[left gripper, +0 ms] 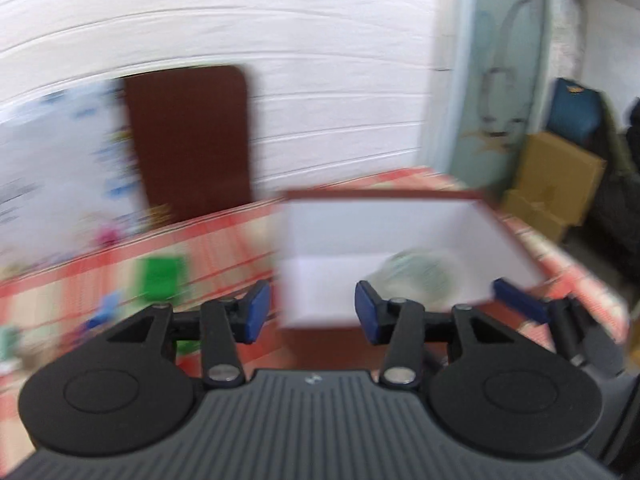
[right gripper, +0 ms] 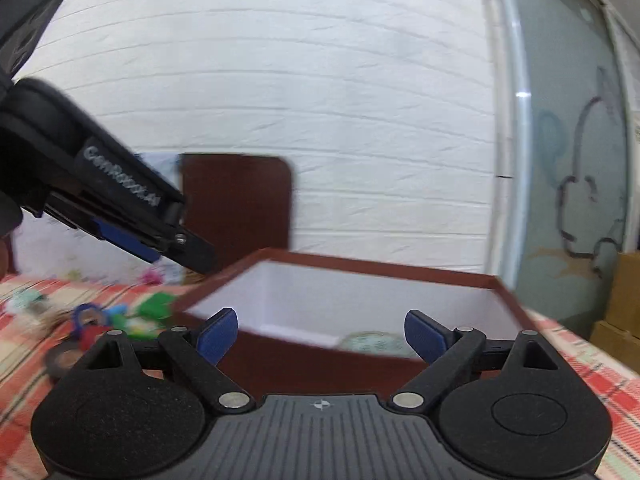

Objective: Organize objects
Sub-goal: 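Move the left tool to the black electrical tape roll, then close the left tool on the black tape roll's rim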

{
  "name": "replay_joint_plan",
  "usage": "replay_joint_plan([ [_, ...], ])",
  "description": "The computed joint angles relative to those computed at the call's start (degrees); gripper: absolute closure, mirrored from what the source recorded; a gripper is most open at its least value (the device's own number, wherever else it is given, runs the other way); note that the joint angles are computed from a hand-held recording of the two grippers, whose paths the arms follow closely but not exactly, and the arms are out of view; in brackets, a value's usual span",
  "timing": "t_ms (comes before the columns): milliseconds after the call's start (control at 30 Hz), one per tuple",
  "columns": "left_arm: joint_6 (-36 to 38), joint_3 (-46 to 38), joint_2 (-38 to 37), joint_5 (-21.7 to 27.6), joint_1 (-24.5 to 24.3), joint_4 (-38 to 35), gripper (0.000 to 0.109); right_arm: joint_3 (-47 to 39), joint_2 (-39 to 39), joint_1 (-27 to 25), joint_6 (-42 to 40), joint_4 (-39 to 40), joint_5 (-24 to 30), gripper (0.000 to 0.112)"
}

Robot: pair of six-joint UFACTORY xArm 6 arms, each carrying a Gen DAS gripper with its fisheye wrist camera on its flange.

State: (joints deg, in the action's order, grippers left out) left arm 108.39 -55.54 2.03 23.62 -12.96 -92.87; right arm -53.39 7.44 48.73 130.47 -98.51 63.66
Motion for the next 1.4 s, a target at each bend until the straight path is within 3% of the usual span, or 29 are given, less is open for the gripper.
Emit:
replay_joint_plan([
  [267,-8.37,-2.85,7.93,-8.01,14.69,7.94,0.06,-17.37,14.12,-3.13,-0.58,-3.29,-22.37,0.026],
  [367,-16.5,-5.41,12.57,-7.23,19.52,15.22,0.06,-25.34,21.1,-4.69,-7.12,2.39,-29.38,0.035],
  [467,-21.77,-7.08,15.34,-5.36,22.78,19.65,0.06,-34.47,28.34,-5.85,-18.8,12.39,-33.18,0.033],
  [533,-21.73,-7.52,16.14,-3.66,24.7,19.47,0.06,-40.18,32.0,-6.36,-28.35,21.43,-33.78,0.031],
  [667,-23.63,-8.37,16.82,-1.57,25.9,19.96,0.06,-50.99,38.95,-6.67,-37.14,27.02,-30.89,0.031],
  [833,-22.76,-6.12,14.45,1.66,26.41,20.18,0.06,-44.04,34.4,-6.73,-31.97,23.74,-34.86,0.037],
  [967,-24.65,-4.19,11.95,8.81,26.76,23.95,0.059,-31.86,26.68,-2.03,-22.47,13.8,-33.33,0.036],
  [1100,-26.01,-0.9,9.18,13.84,24.81,28.77,0.056,-25.59,22.59,2.15,-17.14,10.57,-28.81,0.037],
  [1267,-26.77,3.15,7.42,11.72,20.17,32.01,0.058,-24.45,21.87,2.67,-15.18,8.95,-28.13,0.037],
  [1300,-27.01,3.64,7.5,10.0,19.11,31.9,0.061,-24.35,21.84,2.76,-14.92,8.46,-28.1,0.037],
  [1333,-27.65,3.65,7.8,9.16,18.38,32.17,0.071,-24.33,21.84,2.91,-14.95,7.97,-27.98,0.037],
  [1400,-29.05,4.17,7.63,6.19,16.68,32.99,0.076,-24.62,22.2,3.77,-15.79,8.12,-25.96,0.037],
])
